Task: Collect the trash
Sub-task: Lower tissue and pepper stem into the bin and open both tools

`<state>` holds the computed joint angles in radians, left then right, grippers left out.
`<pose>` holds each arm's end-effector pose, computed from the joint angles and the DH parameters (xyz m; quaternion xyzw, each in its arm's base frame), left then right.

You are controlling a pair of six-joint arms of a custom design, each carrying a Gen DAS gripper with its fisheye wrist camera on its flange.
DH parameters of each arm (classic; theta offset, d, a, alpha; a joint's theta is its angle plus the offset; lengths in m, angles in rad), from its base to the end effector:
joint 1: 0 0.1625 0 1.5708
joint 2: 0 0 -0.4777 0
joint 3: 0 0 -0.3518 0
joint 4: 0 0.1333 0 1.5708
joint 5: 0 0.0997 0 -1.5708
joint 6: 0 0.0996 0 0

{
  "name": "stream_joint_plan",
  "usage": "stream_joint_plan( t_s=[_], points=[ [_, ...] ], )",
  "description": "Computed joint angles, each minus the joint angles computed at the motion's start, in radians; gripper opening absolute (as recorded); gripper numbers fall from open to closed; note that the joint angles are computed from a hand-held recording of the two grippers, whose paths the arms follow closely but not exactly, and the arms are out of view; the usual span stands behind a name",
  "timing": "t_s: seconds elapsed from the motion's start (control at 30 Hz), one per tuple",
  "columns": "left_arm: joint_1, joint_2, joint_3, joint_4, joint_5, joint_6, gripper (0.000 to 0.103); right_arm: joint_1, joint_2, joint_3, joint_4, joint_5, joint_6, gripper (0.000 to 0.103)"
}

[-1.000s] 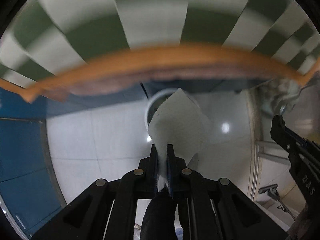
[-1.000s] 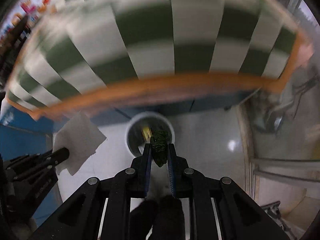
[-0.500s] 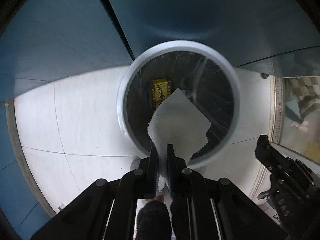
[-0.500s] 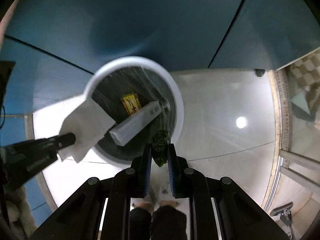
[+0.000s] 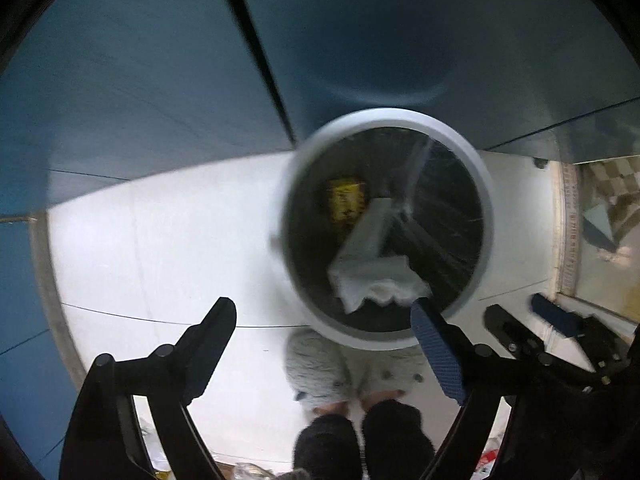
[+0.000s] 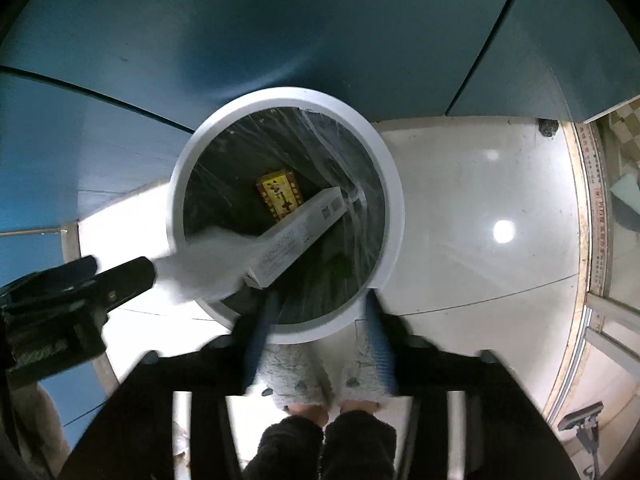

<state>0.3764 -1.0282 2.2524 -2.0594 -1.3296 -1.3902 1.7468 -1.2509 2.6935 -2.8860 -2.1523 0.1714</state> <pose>-0.2912 -0.2840 0.1021 -0.0475 0.9261 -0.0098 0.3741 0.1270 -0.2654 0.1718 0.0204 -0.9560 -0.0106 0.2923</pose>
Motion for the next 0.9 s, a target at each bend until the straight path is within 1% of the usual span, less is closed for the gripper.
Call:
stream_joint_plan(
  t_s=[0.03, 0.07, 0.1, 0.13, 0.17, 0.2, 0.23, 0.37, 0.43, 0.6, 0.63, 0.67, 0.8, 0.87, 0.9],
  points=[
    [-0.005, -0.004, -0.009, 0.037, 0.005, -0.007, 0.100, 0.016, 0.000, -0.009, 0.020, -0.015, 0.013, 0.071],
    [-0.010, -0.011, -0.014, 0.064, 0.013, -0.012, 0.102, 0.027, -0.002, -0.018, 0.042, -0.024, 0.023, 0.074],
    [-0.017, -0.019, -0.021, 0.095, 0.023, -0.020, 0.102, 0.037, -0.010, -0.028, 0.071, -0.030, 0.036, 0.080],
    [-0.024, -0.028, -0.027, 0.123, 0.030, -0.028, 0.103, 0.046, -0.018, -0.037, 0.099, -0.037, 0.053, 0.088],
    [-0.030, -0.034, -0.033, 0.146, 0.036, -0.035, 0.103, 0.060, -0.028, -0.047, 0.133, -0.049, 0.077, 0.093],
    [-0.038, -0.043, -0.043, 0.178, 0.038, -0.046, 0.103, 0.075, -0.039, -0.058, 0.169, -0.063, 0.100, 0.102],
    [-0.042, -0.047, -0.048, 0.192, 0.038, -0.055, 0.103, 0.085, -0.051, -0.067, 0.197, -0.070, 0.113, 0.103],
    [-0.080, -0.092, -0.089, 0.285, 0.024, -0.100, 0.103, 0.144, -0.131, -0.122, 0.368, -0.078, 0.190, 0.103],
    [-0.099, -0.107, -0.116, 0.327, 0.015, -0.114, 0.103, 0.185, -0.175, -0.163, 0.473, -0.075, 0.235, 0.103],
    [-0.155, -0.144, -0.202, 0.450, -0.021, -0.155, 0.103, 0.319, -0.251, -0.298, 0.752, -0.070, 0.358, 0.103],
    [-0.165, -0.148, -0.224, 0.479, -0.028, -0.162, 0.103, 0.342, -0.261, -0.325, 0.798, -0.062, 0.379, 0.103],
    [-0.177, -0.154, -0.245, 0.507, -0.034, -0.171, 0.103, 0.376, -0.274, -0.366, 0.871, -0.053, 0.411, 0.103],
    [-0.230, -0.173, -0.361, 0.646, -0.054, -0.208, 0.103, 0.488, -0.294, -0.510, 1.097, -0.034, 0.528, 0.103],
    [-0.251, -0.178, -0.410, 0.698, -0.058, -0.223, 0.103, 0.535, -0.295, -0.573, 1.181, -0.023, 0.577, 0.103],
    [-0.266, -0.180, -0.449, 0.735, -0.062, -0.230, 0.103, 0.569, -0.293, -0.625, 1.245, -0.015, 0.609, 0.103]
  ],
)
